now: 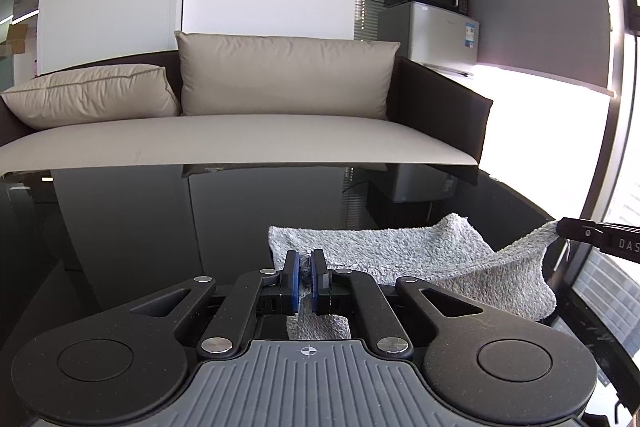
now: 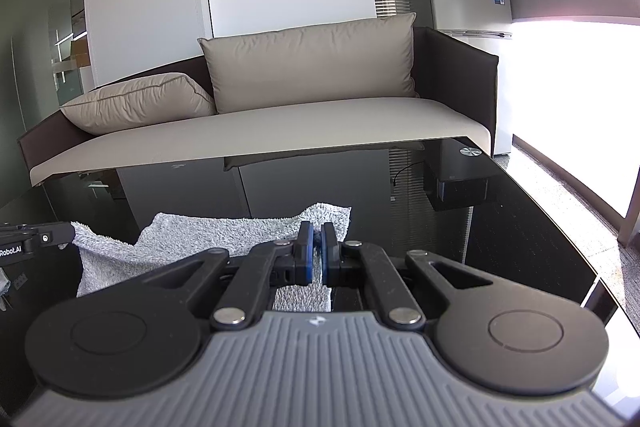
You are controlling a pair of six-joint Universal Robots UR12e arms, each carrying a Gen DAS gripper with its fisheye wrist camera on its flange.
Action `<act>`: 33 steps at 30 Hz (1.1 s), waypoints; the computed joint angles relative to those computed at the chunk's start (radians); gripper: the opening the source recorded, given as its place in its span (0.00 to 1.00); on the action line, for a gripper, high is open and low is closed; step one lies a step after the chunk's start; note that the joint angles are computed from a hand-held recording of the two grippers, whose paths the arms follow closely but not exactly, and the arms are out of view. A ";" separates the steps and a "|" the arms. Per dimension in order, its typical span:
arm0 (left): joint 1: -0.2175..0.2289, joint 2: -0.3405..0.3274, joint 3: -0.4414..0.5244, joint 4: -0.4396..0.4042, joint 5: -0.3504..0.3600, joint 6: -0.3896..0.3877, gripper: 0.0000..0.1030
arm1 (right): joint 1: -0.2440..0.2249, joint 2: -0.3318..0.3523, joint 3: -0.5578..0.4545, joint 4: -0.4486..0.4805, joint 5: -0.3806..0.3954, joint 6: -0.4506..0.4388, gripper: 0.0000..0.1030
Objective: Fold towel
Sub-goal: 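Lower the held edge onto the opposite towel edge with both tools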
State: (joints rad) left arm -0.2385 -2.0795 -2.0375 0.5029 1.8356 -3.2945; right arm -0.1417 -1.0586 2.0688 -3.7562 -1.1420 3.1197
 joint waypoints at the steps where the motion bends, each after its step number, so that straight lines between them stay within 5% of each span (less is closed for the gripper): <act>1: 0.001 -0.001 0.003 -0.001 -0.001 0.001 0.05 | 0.002 0.003 -0.005 0.002 -0.002 0.001 0.03; 33: 0.039 -0.053 0.100 -0.093 -0.033 0.005 0.05 | 0.039 0.096 -0.161 0.088 -0.057 0.020 0.03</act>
